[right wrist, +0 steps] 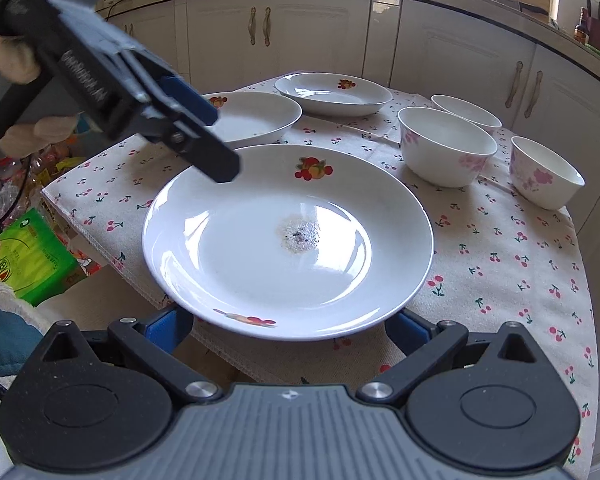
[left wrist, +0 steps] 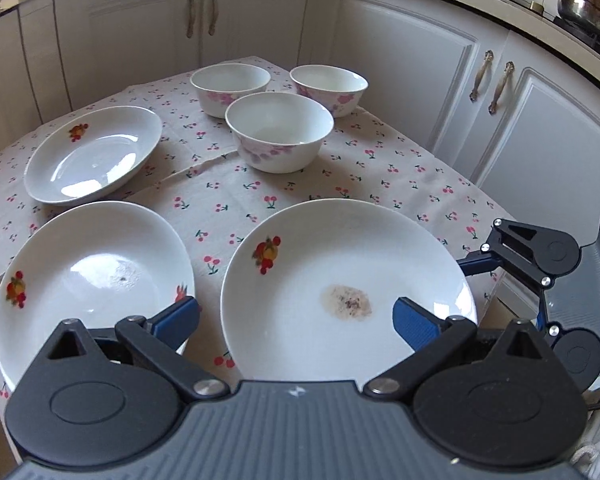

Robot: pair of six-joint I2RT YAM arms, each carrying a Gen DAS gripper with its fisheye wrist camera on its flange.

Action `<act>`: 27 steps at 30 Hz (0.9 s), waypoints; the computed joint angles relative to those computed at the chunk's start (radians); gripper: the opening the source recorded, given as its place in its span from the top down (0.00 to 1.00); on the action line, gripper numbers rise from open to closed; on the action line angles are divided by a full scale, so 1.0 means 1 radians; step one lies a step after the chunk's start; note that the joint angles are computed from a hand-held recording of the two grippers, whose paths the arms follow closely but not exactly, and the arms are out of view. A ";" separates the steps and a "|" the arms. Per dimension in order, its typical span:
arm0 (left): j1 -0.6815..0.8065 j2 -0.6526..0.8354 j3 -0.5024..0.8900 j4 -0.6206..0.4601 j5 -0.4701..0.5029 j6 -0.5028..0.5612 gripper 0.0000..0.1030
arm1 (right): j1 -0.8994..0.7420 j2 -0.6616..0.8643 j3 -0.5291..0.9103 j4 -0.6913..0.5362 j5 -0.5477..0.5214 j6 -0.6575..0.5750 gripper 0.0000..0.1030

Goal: Organize plates and bowls
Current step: 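Grasp the rim of the brown-stained white plate with the left gripper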

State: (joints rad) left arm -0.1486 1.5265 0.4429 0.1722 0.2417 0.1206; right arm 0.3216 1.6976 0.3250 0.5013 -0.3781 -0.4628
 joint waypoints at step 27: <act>0.008 0.362 0.440 -0.357 0.106 0.201 0.05 | 0.004 0.038 0.042 -0.029 0.006 -0.009 0.00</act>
State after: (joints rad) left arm -0.1401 1.8880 0.8829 -0.1851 0.3473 0.3213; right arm 0.3255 1.7354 0.3667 0.4725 -0.3725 -0.4723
